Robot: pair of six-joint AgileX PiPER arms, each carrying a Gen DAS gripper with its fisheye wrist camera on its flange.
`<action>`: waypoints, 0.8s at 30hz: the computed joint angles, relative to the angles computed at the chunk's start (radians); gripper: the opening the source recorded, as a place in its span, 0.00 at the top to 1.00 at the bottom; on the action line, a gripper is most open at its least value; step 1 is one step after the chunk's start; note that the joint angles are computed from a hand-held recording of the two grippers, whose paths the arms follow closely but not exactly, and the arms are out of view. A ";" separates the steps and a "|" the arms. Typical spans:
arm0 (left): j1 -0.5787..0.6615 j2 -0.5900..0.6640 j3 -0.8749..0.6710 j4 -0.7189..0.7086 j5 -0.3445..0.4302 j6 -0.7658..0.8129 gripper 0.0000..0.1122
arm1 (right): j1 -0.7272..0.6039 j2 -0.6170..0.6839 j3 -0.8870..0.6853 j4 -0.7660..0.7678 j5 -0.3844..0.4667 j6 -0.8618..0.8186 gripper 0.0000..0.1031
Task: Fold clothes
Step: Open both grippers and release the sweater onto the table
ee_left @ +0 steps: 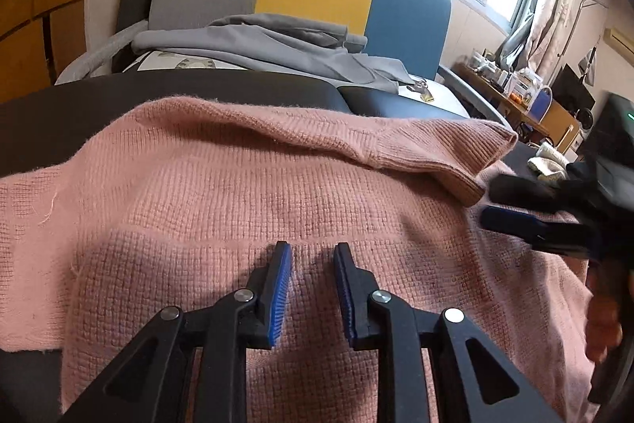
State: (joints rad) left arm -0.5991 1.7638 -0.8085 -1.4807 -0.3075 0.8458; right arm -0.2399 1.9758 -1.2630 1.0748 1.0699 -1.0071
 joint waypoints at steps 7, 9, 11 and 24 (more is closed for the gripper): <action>-0.045 0.004 0.013 0.019 -0.070 -0.030 0.80 | 0.058 0.154 -0.205 0.033 -0.028 0.227 0.82; -0.041 0.004 0.024 0.075 -0.069 -0.091 0.79 | 0.086 0.171 -0.278 -0.010 -0.043 0.279 0.82; -0.051 0.010 0.021 0.066 -0.086 -0.084 0.79 | 0.119 0.189 -0.352 -0.003 -0.066 0.310 0.82; -0.050 0.007 0.042 0.156 -0.081 -0.185 0.79 | 0.147 0.028 -0.280 -0.017 -0.407 -0.102 0.42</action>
